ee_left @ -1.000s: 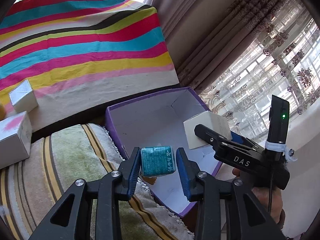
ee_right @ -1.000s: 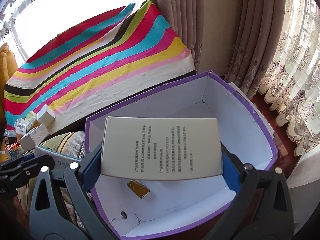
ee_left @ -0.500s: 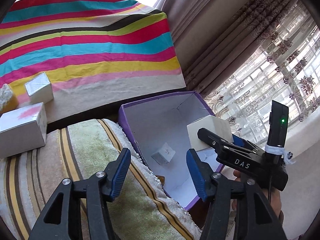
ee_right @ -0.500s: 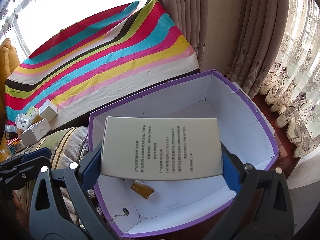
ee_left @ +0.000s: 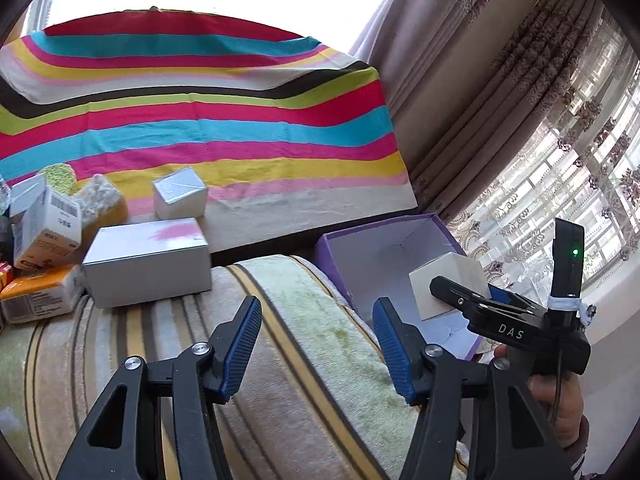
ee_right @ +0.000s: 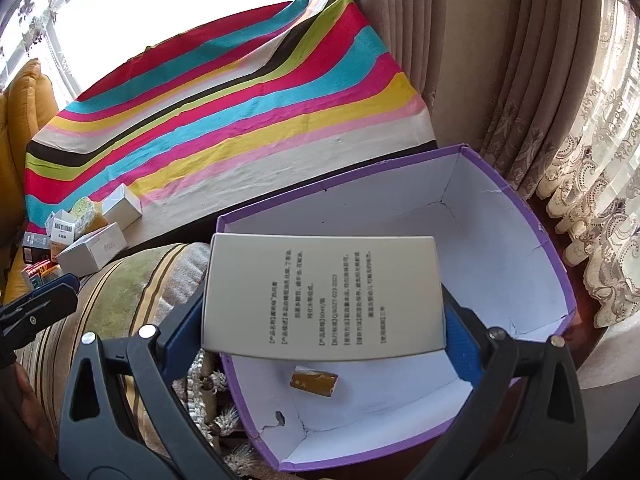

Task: Organize objects
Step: 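Carry both boxes over the purple storage box and open both tools to drop them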

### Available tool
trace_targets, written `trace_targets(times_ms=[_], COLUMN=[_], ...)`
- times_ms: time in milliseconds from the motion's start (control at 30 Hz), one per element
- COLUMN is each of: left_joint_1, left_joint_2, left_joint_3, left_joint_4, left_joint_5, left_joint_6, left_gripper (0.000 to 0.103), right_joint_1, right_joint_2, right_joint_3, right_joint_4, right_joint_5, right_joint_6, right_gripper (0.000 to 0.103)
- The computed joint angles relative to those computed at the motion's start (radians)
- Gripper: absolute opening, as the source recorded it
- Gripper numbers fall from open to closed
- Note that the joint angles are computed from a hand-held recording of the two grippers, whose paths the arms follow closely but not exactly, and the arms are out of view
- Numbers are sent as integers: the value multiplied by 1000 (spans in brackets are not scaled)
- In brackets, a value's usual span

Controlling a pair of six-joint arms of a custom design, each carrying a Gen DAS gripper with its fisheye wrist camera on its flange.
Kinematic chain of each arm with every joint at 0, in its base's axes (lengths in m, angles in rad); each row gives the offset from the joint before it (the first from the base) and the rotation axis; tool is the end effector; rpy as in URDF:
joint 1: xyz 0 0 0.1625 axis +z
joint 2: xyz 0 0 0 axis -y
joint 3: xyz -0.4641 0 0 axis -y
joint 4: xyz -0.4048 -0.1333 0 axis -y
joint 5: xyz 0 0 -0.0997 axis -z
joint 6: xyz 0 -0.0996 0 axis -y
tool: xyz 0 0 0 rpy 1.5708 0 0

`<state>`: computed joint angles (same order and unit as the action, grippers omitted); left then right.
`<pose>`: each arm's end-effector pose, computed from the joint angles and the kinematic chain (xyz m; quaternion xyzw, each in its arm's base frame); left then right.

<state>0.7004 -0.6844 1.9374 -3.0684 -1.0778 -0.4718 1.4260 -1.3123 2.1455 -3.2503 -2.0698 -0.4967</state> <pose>-0.3456 -0.5273 0.0104 0.1614 0.9494 -0.2433 0.1161 0.0094 -0.5293 0.3283 0.0548 -0.8877 0.3066 0.3391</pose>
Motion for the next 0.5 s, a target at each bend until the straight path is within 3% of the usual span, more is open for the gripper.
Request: trace_targets(times_ms=[333,500], left_joint_1=[13,23], left_joint_2=[-95,-121], left_joint_3=[133,174], left_joint_4=[-79,-105], left_joint_5=[97,105], left_joint_6=[-73,-110], left_gripper=[61,61], right_joint_1=[27,40], right_joint_2=[33,52], right_joint_3=[4,-2], right_joint_4=[26,-26], right_joint_5=[14,-35], right_joint_6=[-7,-33], right_gripper=[100,101])
